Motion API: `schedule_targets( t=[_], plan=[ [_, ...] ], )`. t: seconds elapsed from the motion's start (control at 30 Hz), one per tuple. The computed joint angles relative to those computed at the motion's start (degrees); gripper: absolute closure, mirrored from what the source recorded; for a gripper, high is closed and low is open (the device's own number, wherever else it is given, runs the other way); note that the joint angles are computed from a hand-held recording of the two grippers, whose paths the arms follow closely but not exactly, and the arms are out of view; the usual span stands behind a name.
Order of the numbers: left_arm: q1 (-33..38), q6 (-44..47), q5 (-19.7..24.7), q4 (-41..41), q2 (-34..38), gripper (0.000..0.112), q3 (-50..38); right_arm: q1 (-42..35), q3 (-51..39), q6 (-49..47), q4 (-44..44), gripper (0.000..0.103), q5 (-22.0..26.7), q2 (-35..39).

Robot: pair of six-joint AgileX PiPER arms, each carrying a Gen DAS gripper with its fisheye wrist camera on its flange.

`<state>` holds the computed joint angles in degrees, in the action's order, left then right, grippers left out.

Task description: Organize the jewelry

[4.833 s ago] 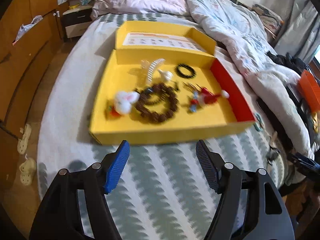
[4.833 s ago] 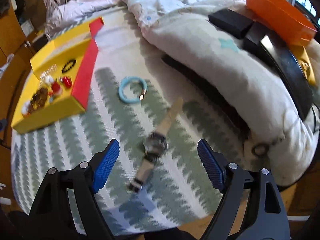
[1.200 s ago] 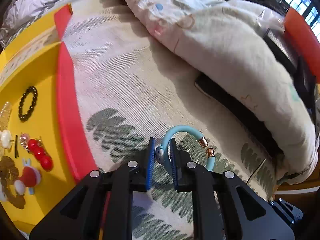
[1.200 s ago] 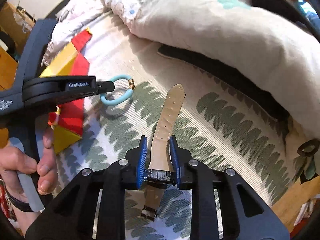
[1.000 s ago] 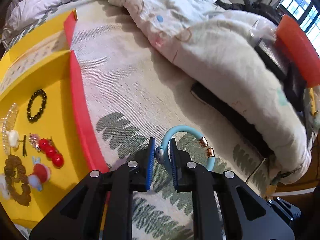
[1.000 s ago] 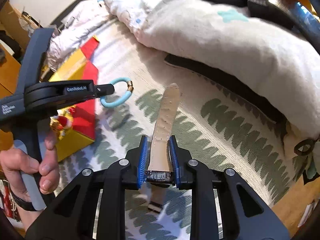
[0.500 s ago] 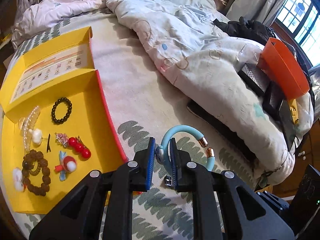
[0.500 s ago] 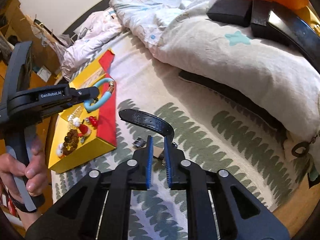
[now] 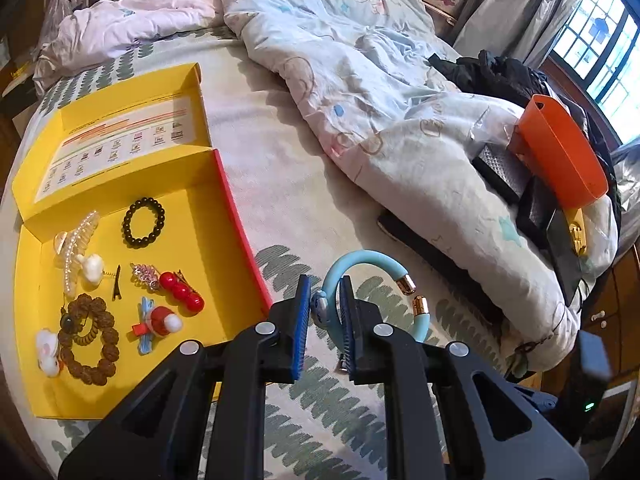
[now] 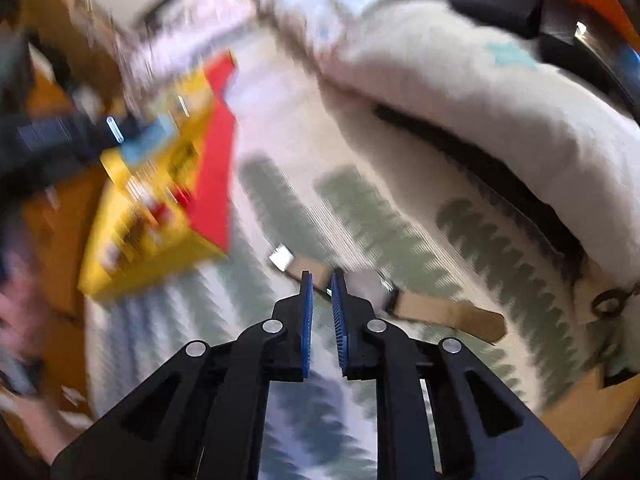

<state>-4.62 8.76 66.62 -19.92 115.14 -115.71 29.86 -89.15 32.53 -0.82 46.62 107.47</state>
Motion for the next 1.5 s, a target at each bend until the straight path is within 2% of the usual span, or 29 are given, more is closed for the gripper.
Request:
schedule_targets(
  t=[0.03,0.07,0.1,0.17,0.2,0.27,0.37,0.53,0.73,0.93,1.03,1.07,1.1,1.23,1.27,1.4,1.5],
  plan=[
    [0.22,0.16,0.03,-0.26,-0.07,0.097,0.22,0.21,-0.73,-1.08,0.21,0.085,1.13,0.59],
    [0.49,0.31,0.08,-0.57,-0.18,0.097,0.51,0.28,-1.66,-2.6,0.83,0.079,2.41,1.28],
    [0.66,0.39,0.18,-0.66,-0.29,0.097,0.68,0.57,-3.04,-4.04,0.84,0.06,4.27,2.32],
    [1.07,0.85,0.43,-0.89,-0.7,0.097,1.12,2.41,-6.39,-5.08,-3.18,0.028,8.88,5.05],
    [1.4,1.2,0.44,-1.14,-1.09,0.097,1.5,3.85,-7.94,-4.97,-6.9,0.026,10.74,6.11],
    [2.06,1.76,0.41,-1.57,-1.85,0.097,2.09,4.81,-7.74,-4.84,-10.71,0.026,10.52,5.73],
    [2.73,1.93,0.61,-1.79,-2.45,0.097,2.29,2.94,-8.94,-9.34,-8.64,0.019,10.99,6.49],
    [3.19,2.07,1.03,-1.92,-3.63,0.097,2.62,2.61,-16.76,-12.27,-9.67,0.019,18.13,14.15],
    [2.95,2.6,0.82,-1.93,-6.18,0.097,4.55,3.11,-24.45,-15.35,-10.57,0.02,22.39,19.96],
    [3.61,4.02,0.4,-2.81,-8.56,0.097,7.77,-2.0,-23.05,-19.39,-1.26,0.025,20.11,19.83],
    [4.04,4.66,0.07,-3.46,-9.55,0.097,10.06,-4.25,-22.82,-20.47,2.74,0.032,19.53,19.81],
    [4.11,4.71,-0.08,-3.53,-9.92,0.097,10.71,-4.93,-22.8,-20.57,4.06,0.038,19.28,19.76],
    [4.32,4.88,-0.22,-3.74,-10.29,0.097,11.47,-5.49,-22.64,-20.35,5.22,0.049,18.75,19.55],
    [5.82,5.46,-0.29,-4.35,-11.18,0.097,12.89,-5.41,-24.25,-18.51,5.37,0.053,20.07,19.8],
    [6.5,5.45,-0.18,-4.33,-11.19,0.097,12.91,-5.1,-24.49,-18.18,4.87,0.06,20.23,19.7],
    [9.57,6.2,0.57,-5.15,-11.57,0.097,13.23,-6.1,-22.12,-18.03,9.52,0.06,18.51,17.59],
    [11.48,6.98,0.77,-5.72,-12.05,0.097,13.65,-7.57,-18.27,-17.81,12.99,0.06,15.49,14.65]
  ],
)
